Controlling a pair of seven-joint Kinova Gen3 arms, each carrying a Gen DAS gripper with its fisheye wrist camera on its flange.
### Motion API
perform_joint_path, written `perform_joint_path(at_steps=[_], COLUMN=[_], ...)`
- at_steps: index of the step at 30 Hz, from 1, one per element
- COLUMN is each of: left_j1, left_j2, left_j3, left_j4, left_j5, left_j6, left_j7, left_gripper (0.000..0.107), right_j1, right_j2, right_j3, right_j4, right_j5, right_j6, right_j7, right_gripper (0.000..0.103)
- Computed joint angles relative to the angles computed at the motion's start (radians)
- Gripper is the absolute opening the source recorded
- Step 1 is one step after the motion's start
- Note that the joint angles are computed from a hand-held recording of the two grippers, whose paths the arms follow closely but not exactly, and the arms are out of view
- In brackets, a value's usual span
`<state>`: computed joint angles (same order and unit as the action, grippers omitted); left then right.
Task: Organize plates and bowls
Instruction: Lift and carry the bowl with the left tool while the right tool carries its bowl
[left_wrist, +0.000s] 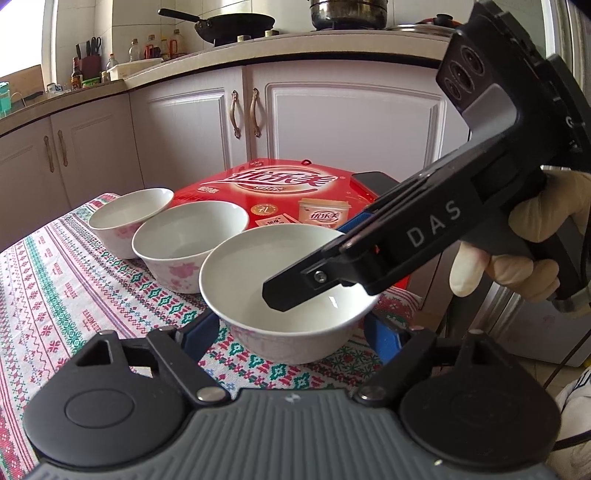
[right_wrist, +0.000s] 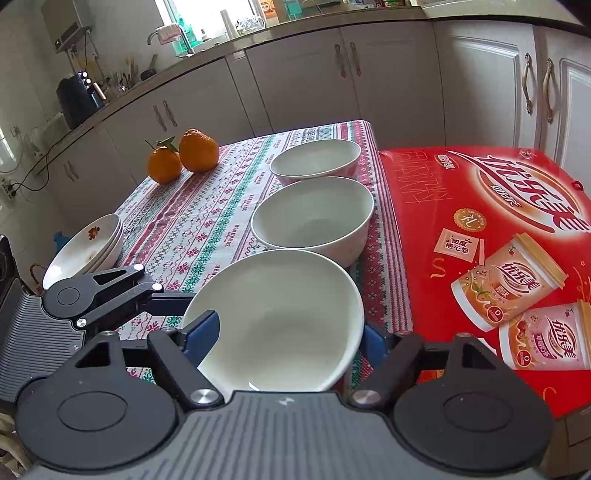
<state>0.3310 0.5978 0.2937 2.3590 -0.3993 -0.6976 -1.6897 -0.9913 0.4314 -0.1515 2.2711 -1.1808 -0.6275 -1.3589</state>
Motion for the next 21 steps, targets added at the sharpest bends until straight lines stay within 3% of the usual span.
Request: perform_joint_path(at_steps=[10,21], left_j1=[-0.058,-0.153], left_j2=[-0.061,-0.087], left_j3=[-0.011,-0.046], left_j4=[0.068,0.159], left_j5=[-0.018,-0.059], left_j6=[-0.014,-0.086], left_j7=[0.033,0.056], left_gripper=[0.085,0.085], right_j1=[-0.005,-0.009], right_j2=[0.006,0.057], right_j3=[0.001,0.032], right_j4=[-0.075,-0.210], right_j5=[-0.018,-0.029], right_j6=[0.046,0.152], right_j7=[0.119,0.264], right_gripper=[0.084,0.084])
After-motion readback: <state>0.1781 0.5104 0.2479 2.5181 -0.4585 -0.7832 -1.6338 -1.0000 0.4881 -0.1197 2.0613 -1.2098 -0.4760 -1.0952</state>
